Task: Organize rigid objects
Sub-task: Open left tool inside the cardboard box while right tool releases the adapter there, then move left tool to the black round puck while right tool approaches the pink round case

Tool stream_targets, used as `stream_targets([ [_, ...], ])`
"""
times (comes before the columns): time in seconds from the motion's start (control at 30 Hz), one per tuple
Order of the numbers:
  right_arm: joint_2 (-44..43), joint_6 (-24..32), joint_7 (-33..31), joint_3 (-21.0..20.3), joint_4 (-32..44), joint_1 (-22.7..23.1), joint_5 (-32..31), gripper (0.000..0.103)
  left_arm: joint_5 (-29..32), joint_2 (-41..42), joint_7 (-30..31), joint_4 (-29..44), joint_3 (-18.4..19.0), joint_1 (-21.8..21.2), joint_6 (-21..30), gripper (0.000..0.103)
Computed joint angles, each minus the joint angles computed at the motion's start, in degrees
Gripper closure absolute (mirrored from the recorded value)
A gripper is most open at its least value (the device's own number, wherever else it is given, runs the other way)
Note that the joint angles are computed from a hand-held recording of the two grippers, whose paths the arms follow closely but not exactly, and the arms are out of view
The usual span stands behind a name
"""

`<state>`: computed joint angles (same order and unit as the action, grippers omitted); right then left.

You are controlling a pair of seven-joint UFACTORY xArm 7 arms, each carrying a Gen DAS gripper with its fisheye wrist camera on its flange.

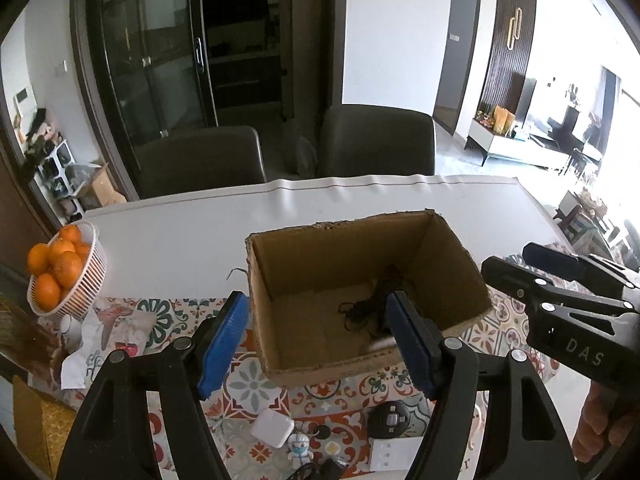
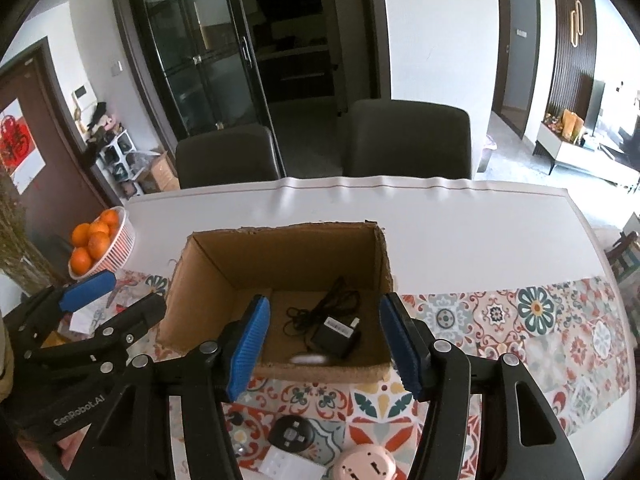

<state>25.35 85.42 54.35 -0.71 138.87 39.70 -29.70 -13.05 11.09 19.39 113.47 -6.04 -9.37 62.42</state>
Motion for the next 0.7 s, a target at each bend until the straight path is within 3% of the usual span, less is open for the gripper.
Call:
stream_targets([
  [0.23,-4.92,-0.24,3.68,1.14,-7.11,1.87,-3.39,0.041,-1.95,-5.46,3.06,-7.70,0.00,0.15,-2.83,0.032],
  [0.5,-12.32,-0.94,9.59,5.84,-19.00,0.76,-6.13,0.037,-3.70,-11.82,6.91,-17.38,0.49,-0.66,-6.05,0.032],
  [0.7,-15.07,-0.09,12.93,8.92,-23.72,-0.64,-5.76,0.032,-5.24,-14.94,8.81,-22.64,1.06,-1.32,-5.91,0.032],
])
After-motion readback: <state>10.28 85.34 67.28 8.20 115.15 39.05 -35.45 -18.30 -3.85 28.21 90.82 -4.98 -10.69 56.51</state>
